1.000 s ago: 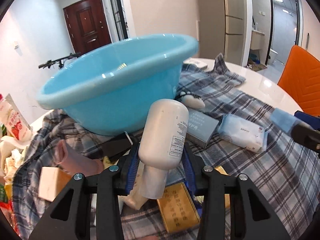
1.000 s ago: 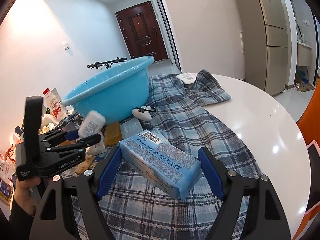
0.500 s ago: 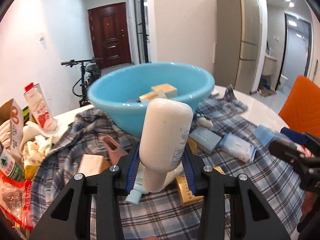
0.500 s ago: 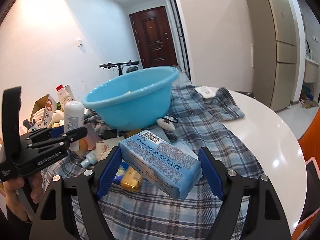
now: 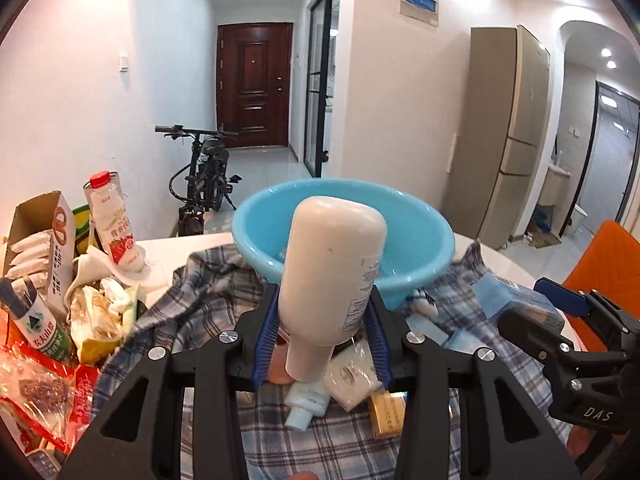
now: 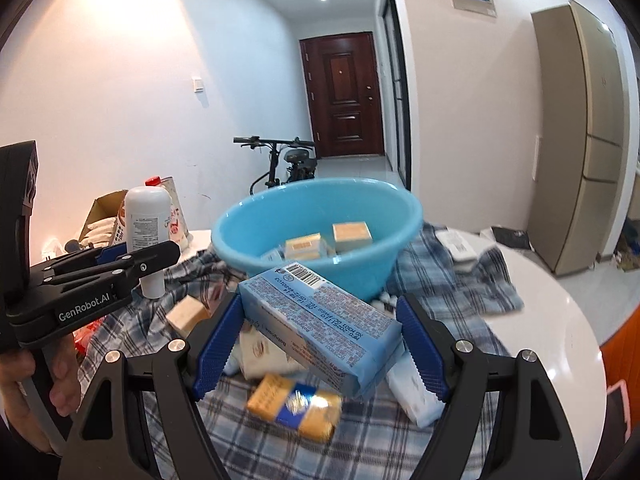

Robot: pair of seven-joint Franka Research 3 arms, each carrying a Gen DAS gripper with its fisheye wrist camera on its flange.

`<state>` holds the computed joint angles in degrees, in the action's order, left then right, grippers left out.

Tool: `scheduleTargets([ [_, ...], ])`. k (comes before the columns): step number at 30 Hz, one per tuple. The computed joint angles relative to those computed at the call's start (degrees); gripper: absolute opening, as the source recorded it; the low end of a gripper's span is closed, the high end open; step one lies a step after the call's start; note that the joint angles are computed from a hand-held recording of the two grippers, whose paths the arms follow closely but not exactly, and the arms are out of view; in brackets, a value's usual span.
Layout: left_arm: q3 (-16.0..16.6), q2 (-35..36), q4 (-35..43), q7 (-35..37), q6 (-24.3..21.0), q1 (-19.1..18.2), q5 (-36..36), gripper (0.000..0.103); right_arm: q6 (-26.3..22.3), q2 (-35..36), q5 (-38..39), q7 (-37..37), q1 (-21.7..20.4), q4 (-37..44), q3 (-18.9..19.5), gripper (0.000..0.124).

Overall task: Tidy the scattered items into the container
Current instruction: 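Carry the soap bar and lotion bottle over the blue basin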

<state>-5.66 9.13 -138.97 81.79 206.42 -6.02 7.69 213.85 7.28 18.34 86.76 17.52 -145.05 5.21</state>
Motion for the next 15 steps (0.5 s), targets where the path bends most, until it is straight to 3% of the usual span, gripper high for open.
scheduleTargets([
  [3, 0.15, 0.05, 1.34, -0.36, -0.41, 0.16, -0.27, 0.039, -1.51, 0.42, 0.01, -1.39, 0.02, 2.77, -0.23, 0.080],
  [6, 0.60, 0.19, 2.68, 0.50, -0.15, -0.60, -2.48, 0.039, -3.34, 0.58, -10.73, 6.24, -4.02, 4.99, 0.63, 0.080],
  [10, 1.48, 0.43, 4.77, 2.60, -0.74, -1.92, -5.52, 0.039, -4.43, 2.02, -3.40, -2.16, -0.69, 9.48, -0.99, 0.080],
  [15, 3.39, 1.46, 7.77, 9.20, -1.38, -5.44, -13.53, 0.039, -7.07, 5.00, -4.68, -3.49, -1.78, 15.62, -0.95, 0.080],
])
